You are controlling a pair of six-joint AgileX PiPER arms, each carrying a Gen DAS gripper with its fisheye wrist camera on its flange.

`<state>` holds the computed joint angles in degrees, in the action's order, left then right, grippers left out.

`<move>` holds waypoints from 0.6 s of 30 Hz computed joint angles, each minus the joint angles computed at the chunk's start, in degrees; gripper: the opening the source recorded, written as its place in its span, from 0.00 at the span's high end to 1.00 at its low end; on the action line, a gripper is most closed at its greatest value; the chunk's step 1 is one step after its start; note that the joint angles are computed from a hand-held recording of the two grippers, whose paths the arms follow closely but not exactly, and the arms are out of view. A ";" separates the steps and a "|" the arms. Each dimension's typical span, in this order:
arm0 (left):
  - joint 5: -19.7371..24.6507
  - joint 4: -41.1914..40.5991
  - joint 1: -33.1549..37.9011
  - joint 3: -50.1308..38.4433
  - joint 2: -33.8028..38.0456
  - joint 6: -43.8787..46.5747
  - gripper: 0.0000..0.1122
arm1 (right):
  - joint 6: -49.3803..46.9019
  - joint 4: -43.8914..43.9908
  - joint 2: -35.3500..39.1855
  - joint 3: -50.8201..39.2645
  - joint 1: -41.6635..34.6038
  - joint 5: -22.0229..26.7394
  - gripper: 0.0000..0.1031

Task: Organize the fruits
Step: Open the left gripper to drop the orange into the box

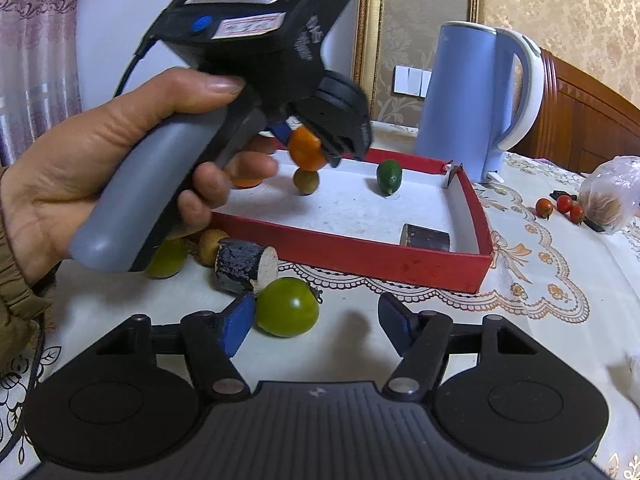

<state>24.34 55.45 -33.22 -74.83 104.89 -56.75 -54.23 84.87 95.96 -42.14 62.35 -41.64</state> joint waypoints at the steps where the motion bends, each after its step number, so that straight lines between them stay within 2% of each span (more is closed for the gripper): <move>1: -0.33 -2.15 -0.06 -0.61 0.27 2.13 0.64 | -0.09 -0.08 -0.03 -0.04 -0.19 0.33 0.35; 4: -0.71 -8.24 -0.42 -2.45 1.29 8.90 0.64 | -0.44 0.09 0.01 -0.21 -0.26 0.60 0.36; 7: -0.47 -10.06 -1.31 -3.29 2.09 11.92 0.61 | -1.05 0.46 0.00 -0.41 -0.22 0.71 0.37; 10: -0.19 -6.40 -2.24 -2.76 2.14 8.90 0.53 | -1.70 0.75 0.10 -0.64 -0.37 1.12 0.40; 12: -0.49 -4.22 -2.42 -2.09 1.79 6.94 0.44 | -2.29 1.08 0.38 -1.00 -0.65 1.71 0.42; 16: -0.83 -3.65 -2.17 -0.84 0.36 6.25 0.44 | -2.65 1.33 0.71 -1.43 -0.95 2.60 0.47; 18: -0.76 -1.04 -2.24 1.08 -1.65 3.09 0.44 | -2.27 0.74 0.84 -1.41 -1.14 2.98 0.50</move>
